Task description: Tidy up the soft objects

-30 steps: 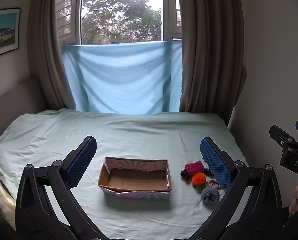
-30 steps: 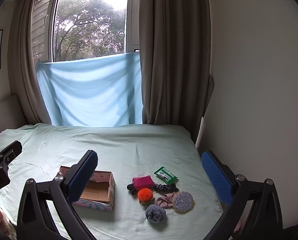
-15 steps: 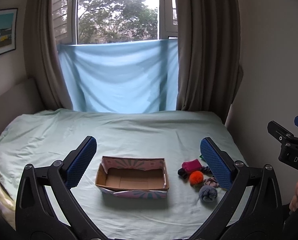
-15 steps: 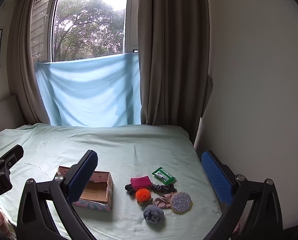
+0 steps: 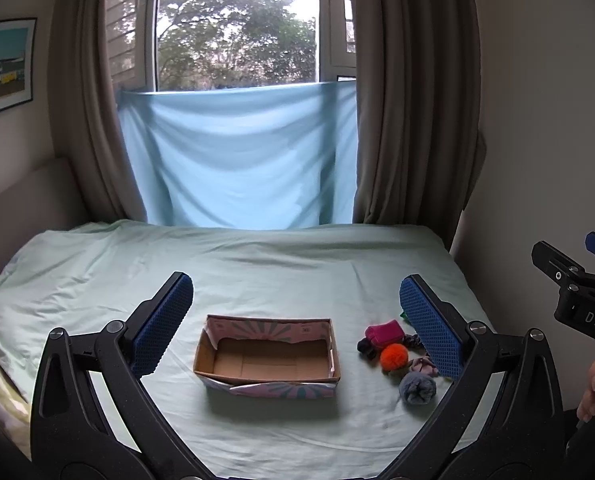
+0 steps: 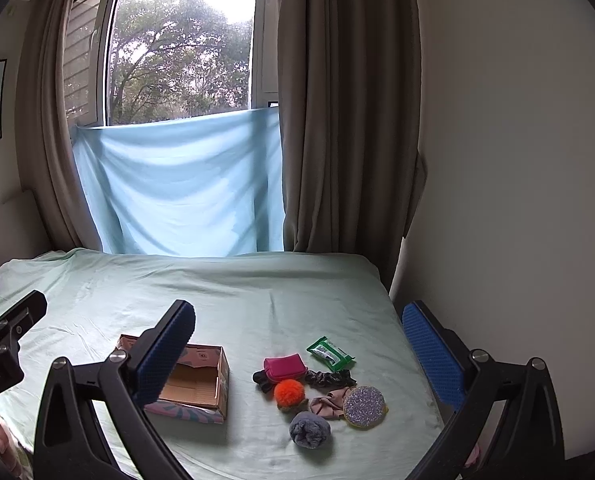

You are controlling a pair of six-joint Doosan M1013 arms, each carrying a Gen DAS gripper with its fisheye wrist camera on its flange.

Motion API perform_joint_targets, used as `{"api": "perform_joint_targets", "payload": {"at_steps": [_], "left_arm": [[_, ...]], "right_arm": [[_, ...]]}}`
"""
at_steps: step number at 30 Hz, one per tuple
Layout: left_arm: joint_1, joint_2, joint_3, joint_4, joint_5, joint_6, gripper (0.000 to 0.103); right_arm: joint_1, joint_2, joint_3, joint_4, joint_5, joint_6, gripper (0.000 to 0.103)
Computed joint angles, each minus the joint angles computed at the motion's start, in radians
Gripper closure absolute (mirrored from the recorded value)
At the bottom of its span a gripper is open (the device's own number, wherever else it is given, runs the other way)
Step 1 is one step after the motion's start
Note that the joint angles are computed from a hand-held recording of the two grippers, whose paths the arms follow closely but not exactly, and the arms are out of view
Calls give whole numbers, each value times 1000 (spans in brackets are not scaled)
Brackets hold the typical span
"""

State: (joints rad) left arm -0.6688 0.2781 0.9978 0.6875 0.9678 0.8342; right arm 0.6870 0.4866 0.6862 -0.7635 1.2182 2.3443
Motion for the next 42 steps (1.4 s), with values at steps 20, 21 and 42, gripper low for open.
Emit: {"api": "perform_joint_targets", "payload": {"at_steps": [20,21,42], "left_arm": [[2,-5,9,-9,-13,10,0],[3,-6,9,-10,-13,10,0],[61,44,-77,-196,3,232,0]], "right_arm": [[17,15,-16,-11,14,1,0],[19,15,-15,-13,15,2,0],[24,38,-58,-2,45,26,0]]}}
